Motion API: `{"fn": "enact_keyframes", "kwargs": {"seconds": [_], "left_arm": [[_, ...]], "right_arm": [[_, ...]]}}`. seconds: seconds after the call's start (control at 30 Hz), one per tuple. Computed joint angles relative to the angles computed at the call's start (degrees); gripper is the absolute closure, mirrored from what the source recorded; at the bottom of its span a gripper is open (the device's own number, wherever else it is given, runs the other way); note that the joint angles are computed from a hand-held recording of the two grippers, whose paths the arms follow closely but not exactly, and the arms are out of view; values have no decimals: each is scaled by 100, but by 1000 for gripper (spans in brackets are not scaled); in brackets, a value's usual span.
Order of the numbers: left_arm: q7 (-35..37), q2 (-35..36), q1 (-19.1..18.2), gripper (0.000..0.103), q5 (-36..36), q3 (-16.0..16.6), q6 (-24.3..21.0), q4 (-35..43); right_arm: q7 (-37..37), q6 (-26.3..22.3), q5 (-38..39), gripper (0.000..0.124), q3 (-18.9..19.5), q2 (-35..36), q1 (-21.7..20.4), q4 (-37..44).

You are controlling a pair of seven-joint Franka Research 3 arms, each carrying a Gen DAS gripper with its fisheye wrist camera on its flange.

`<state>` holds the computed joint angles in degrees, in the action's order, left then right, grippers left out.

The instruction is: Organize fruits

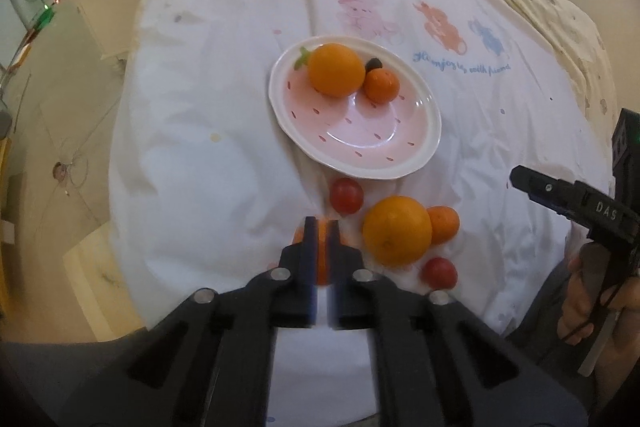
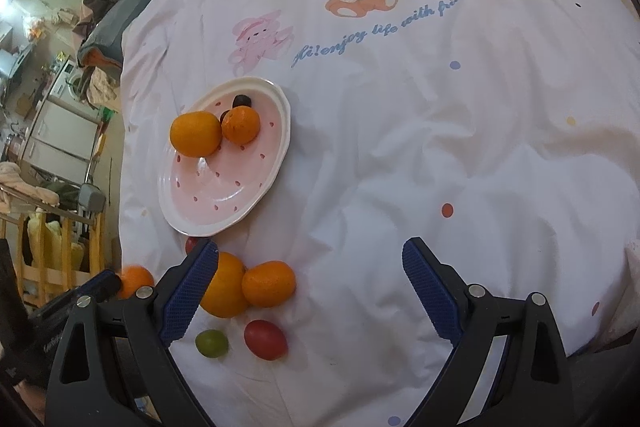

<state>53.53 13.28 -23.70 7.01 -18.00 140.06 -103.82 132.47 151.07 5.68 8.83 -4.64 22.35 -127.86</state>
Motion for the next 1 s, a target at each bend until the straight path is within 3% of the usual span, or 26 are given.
{"fn": "enact_keyframes", "kwargs": {"seconds": [0.3,0.37,0.43,0.47,0.5,0.87,0.97,1.0], "left_arm": [[110,67,128,103,-601,-63,-62,-32],[63,52,178,97,-799,-73,7,-102],[-32,125,206,81,-934,-64,-107,-53],[-106,157,202,57,-942,-51,-142,-33],[-234,184,197,45,-968,-36,-92,-46],[-99,872,230,50,-1460,-204,-348,541],[-62,977,420,64,-2029,-357,-253,447],[-46,1025,487,64,-2269,-420,-238,413]], "right_arm": [[-97,-67,-18,28,-4,92,47,103],[-140,-18,105,28,-15,82,58,84],[-194,9,206,28,-22,93,66,88],[-233,16,261,28,-24,111,71,101],[-270,19,304,28,-27,124,76,112],[-722,115,786,28,-48,145,126,140],[-794,117,914,28,-57,148,122,135],[-813,124,964,28,-61,146,121,129]]}}
